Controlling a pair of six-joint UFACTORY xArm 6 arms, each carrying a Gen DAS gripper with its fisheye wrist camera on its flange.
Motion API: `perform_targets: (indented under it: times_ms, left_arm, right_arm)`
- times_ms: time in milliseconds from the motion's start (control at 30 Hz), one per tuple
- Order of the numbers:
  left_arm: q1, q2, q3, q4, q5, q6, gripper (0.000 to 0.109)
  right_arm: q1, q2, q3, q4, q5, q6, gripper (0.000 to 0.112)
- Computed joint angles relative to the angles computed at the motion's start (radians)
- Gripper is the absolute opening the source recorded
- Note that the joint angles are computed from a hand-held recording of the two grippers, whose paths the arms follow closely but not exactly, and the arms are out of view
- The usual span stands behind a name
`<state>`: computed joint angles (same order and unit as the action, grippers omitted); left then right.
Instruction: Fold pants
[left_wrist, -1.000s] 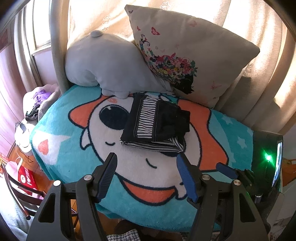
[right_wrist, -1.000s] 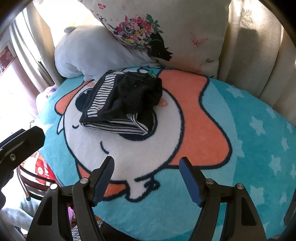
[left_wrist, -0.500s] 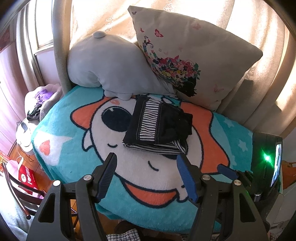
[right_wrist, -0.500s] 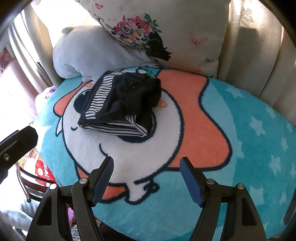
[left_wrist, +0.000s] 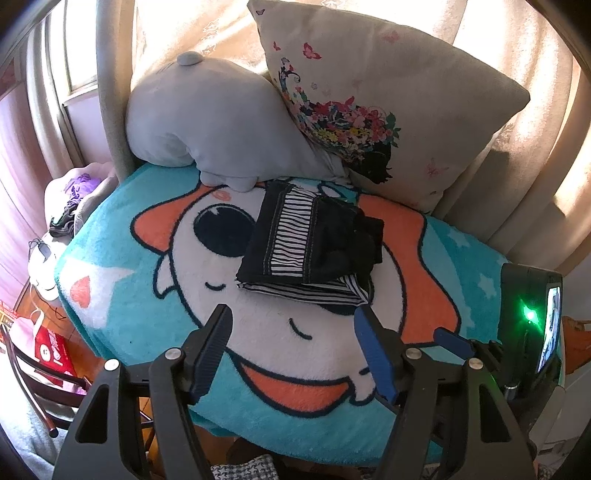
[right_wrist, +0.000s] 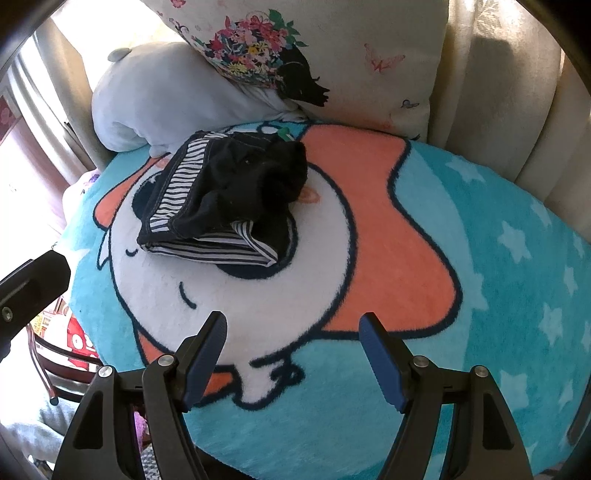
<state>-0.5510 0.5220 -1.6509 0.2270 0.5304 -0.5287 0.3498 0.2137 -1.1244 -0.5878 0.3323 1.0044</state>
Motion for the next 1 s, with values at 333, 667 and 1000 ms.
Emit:
perform_targets:
  times_ms: [333, 667, 1000]
  left_arm:
    - [0.043, -0.083, 0.121, 0.074, -0.029, -0.131, 0.068]
    - [0.086, -0.149, 0.203, 0.131, -0.037, -0.223, 0.068]
    - [0.055, -0.099, 0.134, 0.084, -0.035, -0.145, 0.068]
  right_arm:
    - [0.057, 0.095, -0.123, 0.103, 0.075, -0.14, 0.078]
    - [0.112, 0.15, -0.204, 0.117, 0.076, -0.227, 0.078]
    - [0.08, 0.114, -0.157, 0.084, 0.069, -0.153, 0.078]
